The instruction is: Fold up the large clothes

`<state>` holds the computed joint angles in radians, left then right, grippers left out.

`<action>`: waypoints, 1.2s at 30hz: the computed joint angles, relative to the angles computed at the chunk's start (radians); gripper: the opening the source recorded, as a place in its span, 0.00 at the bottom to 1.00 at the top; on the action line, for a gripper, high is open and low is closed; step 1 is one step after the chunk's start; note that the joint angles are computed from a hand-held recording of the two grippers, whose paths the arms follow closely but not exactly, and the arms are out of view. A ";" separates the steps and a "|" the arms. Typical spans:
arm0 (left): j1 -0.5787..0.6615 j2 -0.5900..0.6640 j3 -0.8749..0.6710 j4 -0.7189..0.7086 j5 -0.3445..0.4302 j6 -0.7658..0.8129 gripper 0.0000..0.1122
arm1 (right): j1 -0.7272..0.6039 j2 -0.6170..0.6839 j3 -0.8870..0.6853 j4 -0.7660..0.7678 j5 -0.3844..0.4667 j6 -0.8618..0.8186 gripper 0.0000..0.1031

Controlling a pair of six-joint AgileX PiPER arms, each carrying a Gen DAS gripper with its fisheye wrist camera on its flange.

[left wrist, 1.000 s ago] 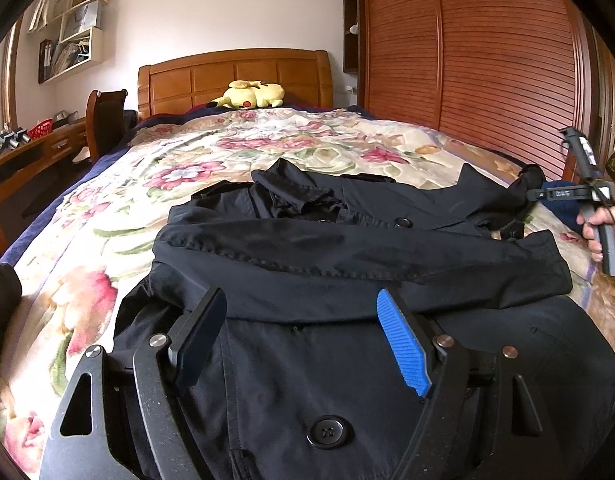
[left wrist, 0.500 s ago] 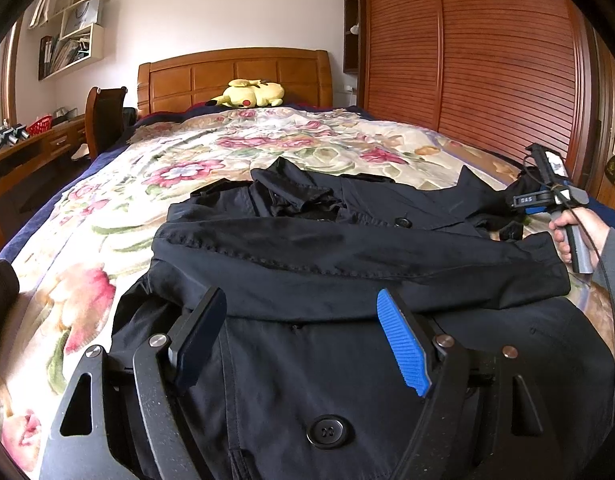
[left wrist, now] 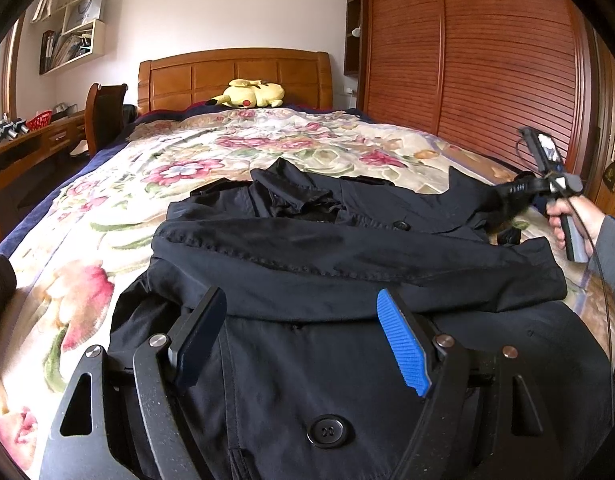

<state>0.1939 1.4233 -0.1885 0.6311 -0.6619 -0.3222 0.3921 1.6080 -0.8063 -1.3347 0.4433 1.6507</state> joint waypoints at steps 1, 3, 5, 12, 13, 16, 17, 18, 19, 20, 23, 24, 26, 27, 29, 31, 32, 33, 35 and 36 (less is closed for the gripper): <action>0.001 0.000 0.001 0.001 -0.001 -0.001 0.70 | 0.017 -0.018 0.009 -0.036 0.012 0.032 0.02; 0.010 -0.005 0.003 0.015 -0.002 -0.009 0.70 | 0.070 -0.070 0.029 -0.115 0.053 0.101 0.02; 0.011 -0.005 0.003 0.016 -0.004 -0.010 0.70 | 0.136 -0.121 0.046 -0.165 0.091 0.142 0.02; 0.005 -0.007 0.008 0.001 -0.006 -0.006 0.70 | 0.425 -0.127 0.015 -0.138 0.194 0.094 0.02; 0.007 -0.010 0.010 0.005 -0.008 -0.008 0.70 | 0.465 -0.108 0.005 -0.129 0.187 0.085 0.02; 0.022 -0.022 0.014 0.026 -0.011 -0.025 0.70 | 0.552 -0.055 -0.008 -0.159 0.169 0.119 0.02; 0.023 -0.023 0.016 0.029 -0.012 -0.028 0.70 | 0.574 -0.032 -0.011 -0.172 0.154 0.146 0.02; 0.029 -0.025 0.016 0.040 -0.013 -0.038 0.70 | 0.588 -0.009 -0.017 -0.171 0.145 0.157 0.02; 0.036 -0.025 0.015 0.053 -0.014 -0.047 0.70 | 0.596 0.018 -0.030 -0.164 0.139 0.159 0.02; 0.045 -0.026 0.014 0.067 -0.015 -0.058 0.70 | 0.609 0.051 -0.049 -0.139 0.152 0.154 0.02; 0.069 -0.031 0.013 0.110 -0.020 -0.090 0.70 | 0.613 0.110 -0.080 -0.086 0.122 0.130 0.02; 0.073 -0.031 0.013 0.114 -0.021 -0.095 0.70 | 0.616 0.125 -0.088 -0.076 0.122 0.124 0.02; 0.080 -0.038 0.014 0.117 -0.021 -0.104 0.70 | 0.603 0.150 -0.103 -0.067 0.097 0.119 0.02; 0.083 -0.039 0.014 0.120 -0.023 -0.108 0.70 | 0.591 0.162 -0.116 -0.060 0.079 0.113 0.02; 0.093 -0.039 0.017 0.126 -0.030 -0.109 0.70 | 0.581 0.170 -0.123 -0.050 0.063 0.115 0.02; 0.093 -0.041 0.019 0.125 -0.031 -0.107 0.70 | 0.594 0.164 -0.116 -0.013 0.083 0.095 0.07; 0.094 -0.042 0.019 0.125 -0.032 -0.108 0.70 | 0.630 0.124 -0.103 0.061 0.123 0.043 0.12; 0.094 -0.044 0.020 0.125 -0.032 -0.107 0.70 | 0.641 0.101 -0.100 0.095 0.134 0.017 0.15; 0.095 -0.050 0.024 0.128 -0.033 -0.108 0.70 | 0.676 0.036 -0.070 0.102 0.174 0.018 0.42; 0.098 -0.051 0.025 0.132 -0.034 -0.108 0.70 | 0.694 0.001 -0.063 0.115 0.207 0.002 0.50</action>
<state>0.2916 1.3727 -0.1634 0.7626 -0.6960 -0.4303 1.0861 1.6088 -0.8692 -1.2198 0.6500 1.6525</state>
